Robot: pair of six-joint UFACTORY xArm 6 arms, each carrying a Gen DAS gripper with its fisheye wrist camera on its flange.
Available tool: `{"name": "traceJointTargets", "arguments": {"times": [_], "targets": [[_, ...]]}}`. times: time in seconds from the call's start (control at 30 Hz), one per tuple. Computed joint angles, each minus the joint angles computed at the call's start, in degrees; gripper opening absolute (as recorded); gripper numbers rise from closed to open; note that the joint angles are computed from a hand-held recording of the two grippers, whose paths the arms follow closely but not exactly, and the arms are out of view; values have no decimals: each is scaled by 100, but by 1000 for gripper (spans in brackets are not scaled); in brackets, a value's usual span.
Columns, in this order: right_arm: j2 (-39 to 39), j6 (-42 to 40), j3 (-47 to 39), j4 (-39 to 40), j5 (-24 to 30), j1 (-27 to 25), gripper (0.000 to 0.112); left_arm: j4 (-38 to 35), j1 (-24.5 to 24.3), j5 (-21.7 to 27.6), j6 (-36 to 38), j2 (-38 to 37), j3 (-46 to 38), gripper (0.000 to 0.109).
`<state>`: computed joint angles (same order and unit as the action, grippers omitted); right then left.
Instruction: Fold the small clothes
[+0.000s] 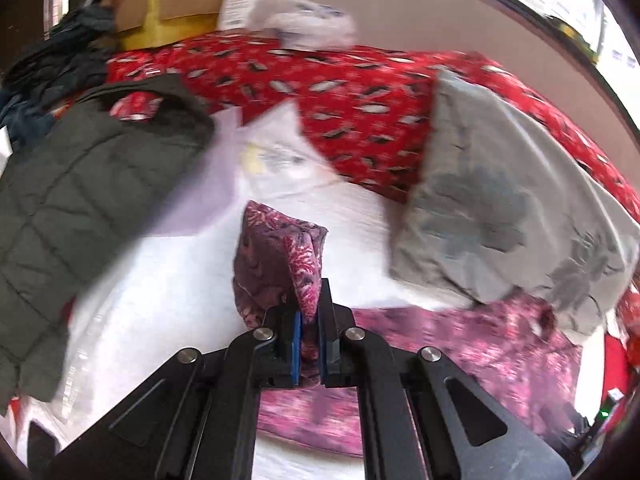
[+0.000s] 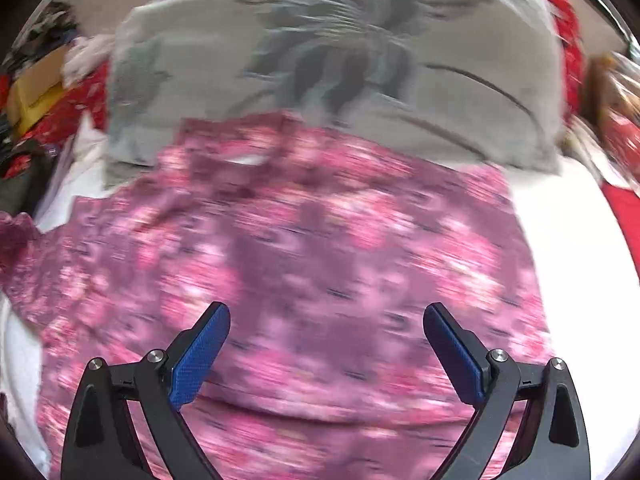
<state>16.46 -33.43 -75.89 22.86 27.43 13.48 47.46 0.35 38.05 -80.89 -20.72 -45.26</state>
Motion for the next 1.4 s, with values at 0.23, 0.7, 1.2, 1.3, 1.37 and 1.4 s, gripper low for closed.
{"name": "traceJointTargets", "arguments": {"times": [0.23, 0.7, 1.2, 1.3, 1.37, 1.4], "targets": [[33, -736, 310, 569, -272, -416, 99, -19, -849, 137, 85, 927, -969, 4], [-207, -2223, 804, 2017, -724, -399, 103, -831, -1956, 289, 858, 3439, -3198, 4], [-151, -2020, 740, 1819, -687, -372, 103, -2092, -2041, -1085, 1309, 2755, -1698, 53], [-34, -1233, 443, 950, -312, -435, 103, -1428, -1705, -1618, -71, 1670, -339, 57], [60, -803, 92, 774, 123, -451, 98, -1577, -1429, -1934, -369, 1232, 369, 57], [88, -774, -128, 1046, 455, -459, 98, -1705, -1293, -2066, -402, 1120, 634, 57]]}}
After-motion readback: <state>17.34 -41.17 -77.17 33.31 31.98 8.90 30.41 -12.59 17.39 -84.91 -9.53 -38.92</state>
